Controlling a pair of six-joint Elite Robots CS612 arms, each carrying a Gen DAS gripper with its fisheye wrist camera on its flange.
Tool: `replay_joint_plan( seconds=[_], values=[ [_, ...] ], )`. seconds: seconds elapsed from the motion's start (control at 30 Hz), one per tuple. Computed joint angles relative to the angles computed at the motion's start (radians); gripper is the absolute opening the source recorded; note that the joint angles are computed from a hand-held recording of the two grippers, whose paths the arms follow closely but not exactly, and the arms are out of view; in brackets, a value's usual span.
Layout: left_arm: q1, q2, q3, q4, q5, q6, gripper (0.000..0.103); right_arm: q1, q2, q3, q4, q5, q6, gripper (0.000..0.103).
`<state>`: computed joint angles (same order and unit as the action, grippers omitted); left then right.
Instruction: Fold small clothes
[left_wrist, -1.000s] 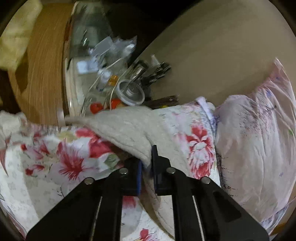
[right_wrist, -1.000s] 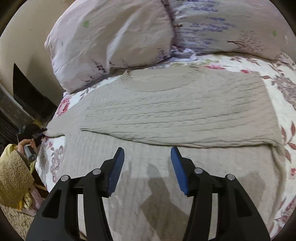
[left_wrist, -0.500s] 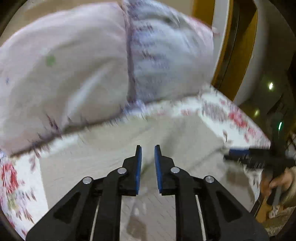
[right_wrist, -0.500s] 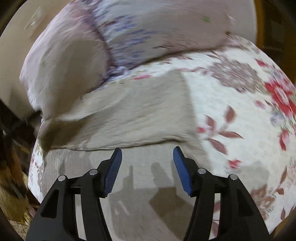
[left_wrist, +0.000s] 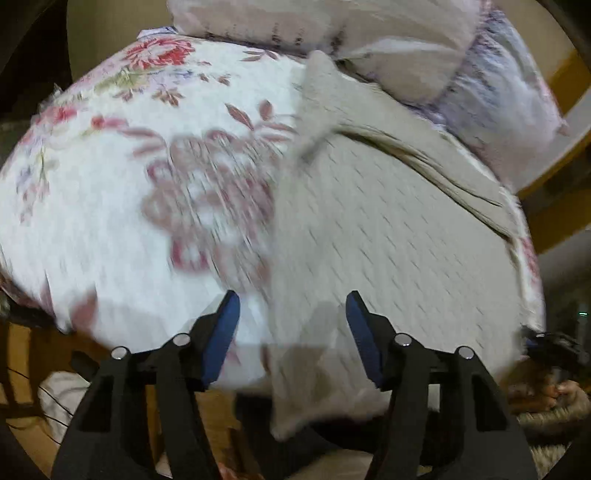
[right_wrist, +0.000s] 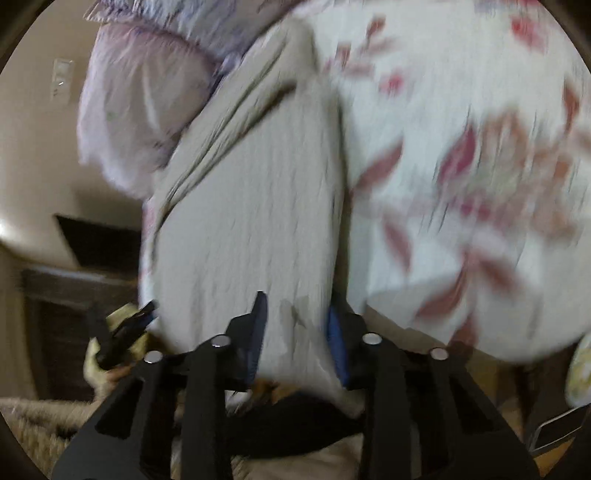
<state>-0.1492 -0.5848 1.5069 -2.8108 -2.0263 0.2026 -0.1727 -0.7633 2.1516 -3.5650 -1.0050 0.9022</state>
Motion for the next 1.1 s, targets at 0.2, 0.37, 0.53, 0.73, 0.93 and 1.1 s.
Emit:
replay_joint_plan(
  seconds=[0.2, 0.37, 0.53, 0.73, 0.93, 1.1],
  values=[
    [0.019, -0.018, 0.034, 0.130, -0.157, 0.001, 0.019, -0.006, 0.067, 0.002, -0.129, 0.180, 0.091, 0.008],
    [0.012, -0.015, 0.007, 0.197, -0.237, 0.020, 0.006, -0.010, 0.092, -0.055, -0.284, 0.168, 0.166, 0.007],
    [-0.017, 0.072, -0.193, 0.057, -0.360, -0.102, 0.006, -0.036, 0.116, -0.187, -0.428, 0.030, 0.242, 0.007],
    [-0.083, 0.203, -0.501, -0.008, -0.076, -0.298, 0.073, -0.041, 0.144, -0.343, -0.166, -0.233, 0.259, 0.067],
    [-0.069, 0.222, -0.530, 0.166, -0.029, -0.185, 0.083, -0.035, 0.155, -0.285, -0.175, -0.262, 0.301, 0.070],
    [-0.066, 0.270, -0.579, 0.279, -0.110, -0.205, 0.067, -0.039, 0.161, -0.253, -0.224, -0.241, 0.334, 0.070]
  ],
)
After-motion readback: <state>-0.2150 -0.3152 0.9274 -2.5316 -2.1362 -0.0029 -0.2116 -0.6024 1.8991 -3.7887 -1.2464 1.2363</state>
